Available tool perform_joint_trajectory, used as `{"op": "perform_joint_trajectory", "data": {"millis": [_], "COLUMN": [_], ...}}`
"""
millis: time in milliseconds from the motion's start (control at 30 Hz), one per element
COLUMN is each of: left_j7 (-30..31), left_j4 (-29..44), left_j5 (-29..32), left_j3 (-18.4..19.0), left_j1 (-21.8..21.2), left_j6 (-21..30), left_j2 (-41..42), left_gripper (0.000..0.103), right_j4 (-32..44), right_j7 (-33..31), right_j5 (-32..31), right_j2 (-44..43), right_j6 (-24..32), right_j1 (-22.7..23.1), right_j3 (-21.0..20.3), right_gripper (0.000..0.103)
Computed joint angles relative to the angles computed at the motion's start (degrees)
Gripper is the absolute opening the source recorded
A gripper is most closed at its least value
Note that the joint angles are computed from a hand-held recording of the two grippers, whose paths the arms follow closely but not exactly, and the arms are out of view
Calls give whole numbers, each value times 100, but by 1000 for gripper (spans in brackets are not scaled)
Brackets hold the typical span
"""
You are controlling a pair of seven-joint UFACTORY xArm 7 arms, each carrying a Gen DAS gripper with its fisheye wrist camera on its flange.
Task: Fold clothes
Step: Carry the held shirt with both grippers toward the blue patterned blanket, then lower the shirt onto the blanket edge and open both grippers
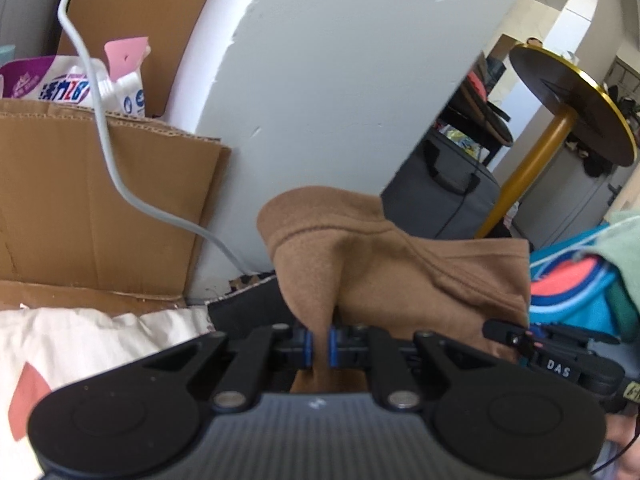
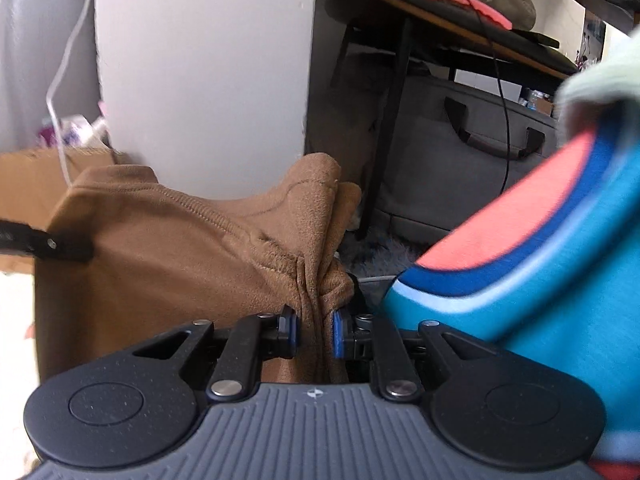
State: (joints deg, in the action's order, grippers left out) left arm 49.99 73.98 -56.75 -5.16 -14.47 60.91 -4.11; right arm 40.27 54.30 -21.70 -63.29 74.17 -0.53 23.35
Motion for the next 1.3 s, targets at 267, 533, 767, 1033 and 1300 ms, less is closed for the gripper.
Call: {"op": "perform_joint_trajectory", "data": {"millis": [267,533,767,1033,1300], "left_j7": [-291,-588,-836,-873,-293], "left_j4": [434,627,890,890,578], "left_j5": [12,124,252,309,-56], "left_j3": [-182,-330,-397,-434,-320], "left_j1": [38,150,223,234,309], "left_j6": [-202,-362,-470,-910,-558], "left_j2": [696,1004,1176,1072,670], "left_gripper": [6,7,13,38,36], "right_j4": [-326,-214,139,421,35], "right_j7": [-194,-727,-760,-613,-416], "right_j5": [-128,-326,-711,-680,-102], "right_j2": [369,886,889,784,872], "right_j6": [-486,-488,-112,-197,-330], "right_j1": [-58,-134,-361,-485,-193], "right_j3": [-442,-564,-423,-632,-474], "right_gripper": [17,34,39,39,19]}}
